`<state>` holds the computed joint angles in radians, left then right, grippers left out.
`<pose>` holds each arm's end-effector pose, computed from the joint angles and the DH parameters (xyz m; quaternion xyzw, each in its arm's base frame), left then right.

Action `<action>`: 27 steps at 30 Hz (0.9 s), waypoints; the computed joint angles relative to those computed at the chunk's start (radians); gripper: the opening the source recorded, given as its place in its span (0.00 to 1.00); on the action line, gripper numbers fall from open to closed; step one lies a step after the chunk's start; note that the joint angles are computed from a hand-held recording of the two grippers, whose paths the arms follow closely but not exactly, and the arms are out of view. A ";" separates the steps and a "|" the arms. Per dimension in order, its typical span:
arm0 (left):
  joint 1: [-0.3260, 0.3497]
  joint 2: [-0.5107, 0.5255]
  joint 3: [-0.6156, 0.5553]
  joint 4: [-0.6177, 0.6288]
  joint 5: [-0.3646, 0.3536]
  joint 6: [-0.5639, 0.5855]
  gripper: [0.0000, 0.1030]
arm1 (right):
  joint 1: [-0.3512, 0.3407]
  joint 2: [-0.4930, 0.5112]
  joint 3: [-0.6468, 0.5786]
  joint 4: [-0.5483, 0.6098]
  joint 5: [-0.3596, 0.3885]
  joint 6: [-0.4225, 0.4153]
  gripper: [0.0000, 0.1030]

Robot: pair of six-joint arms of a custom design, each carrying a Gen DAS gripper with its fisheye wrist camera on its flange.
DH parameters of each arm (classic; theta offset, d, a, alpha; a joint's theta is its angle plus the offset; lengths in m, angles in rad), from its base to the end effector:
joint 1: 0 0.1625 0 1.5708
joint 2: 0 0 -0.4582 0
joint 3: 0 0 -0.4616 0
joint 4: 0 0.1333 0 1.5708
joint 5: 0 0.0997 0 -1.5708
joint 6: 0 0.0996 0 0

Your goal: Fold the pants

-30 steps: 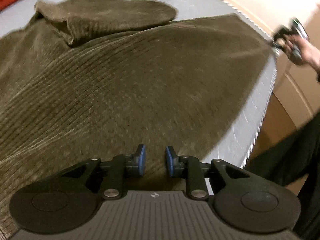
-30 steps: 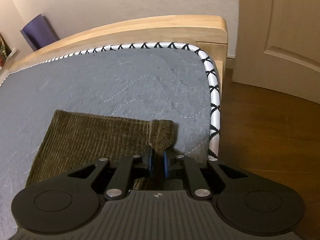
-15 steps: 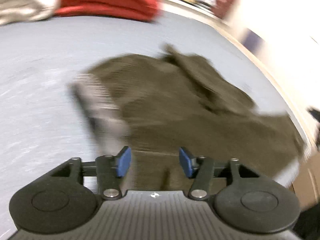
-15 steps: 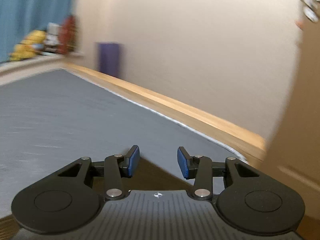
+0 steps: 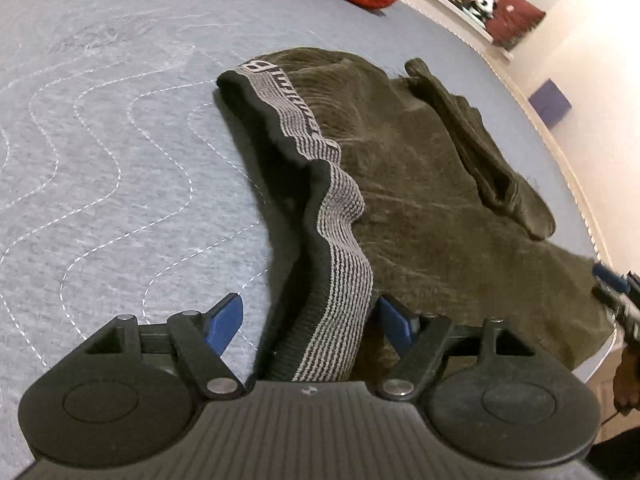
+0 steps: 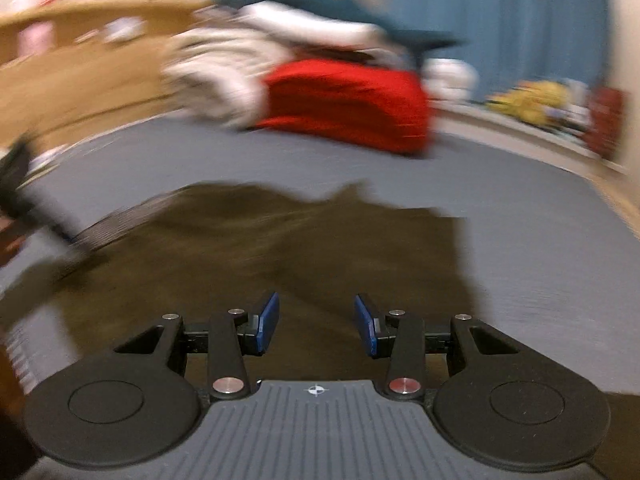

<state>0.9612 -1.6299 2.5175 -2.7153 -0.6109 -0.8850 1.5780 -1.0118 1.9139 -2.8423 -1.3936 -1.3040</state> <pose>-0.0387 -0.4307 0.2320 -0.1793 0.8633 -0.3946 0.2587 0.1556 -0.6564 0.1333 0.6098 -0.7662 0.1983 0.0411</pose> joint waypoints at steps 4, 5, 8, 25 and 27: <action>-0.004 -0.004 0.018 0.003 0.013 0.012 0.65 | 0.024 -0.018 0.093 0.069 -0.035 -0.163 0.43; -0.010 -0.016 0.025 0.013 0.015 0.017 0.62 | 0.024 -0.021 0.120 0.064 -0.046 -0.208 0.43; -0.019 -0.014 0.029 0.006 0.008 0.049 0.44 | 0.024 -0.037 0.181 0.087 -0.092 -0.341 0.43; -0.125 -0.157 -0.067 0.793 -0.023 -0.308 0.58 | 0.097 -0.053 0.173 0.335 -0.189 -0.470 0.15; -0.166 -0.138 -0.094 0.927 0.094 -0.420 0.62 | 0.096 -0.049 0.167 0.335 -0.202 -0.460 0.16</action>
<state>0.7957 -1.7679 2.4233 -1.7882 -0.5166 -1.3052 1.6745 -1.0610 2.0810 -2.5075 -1.5959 -1.7643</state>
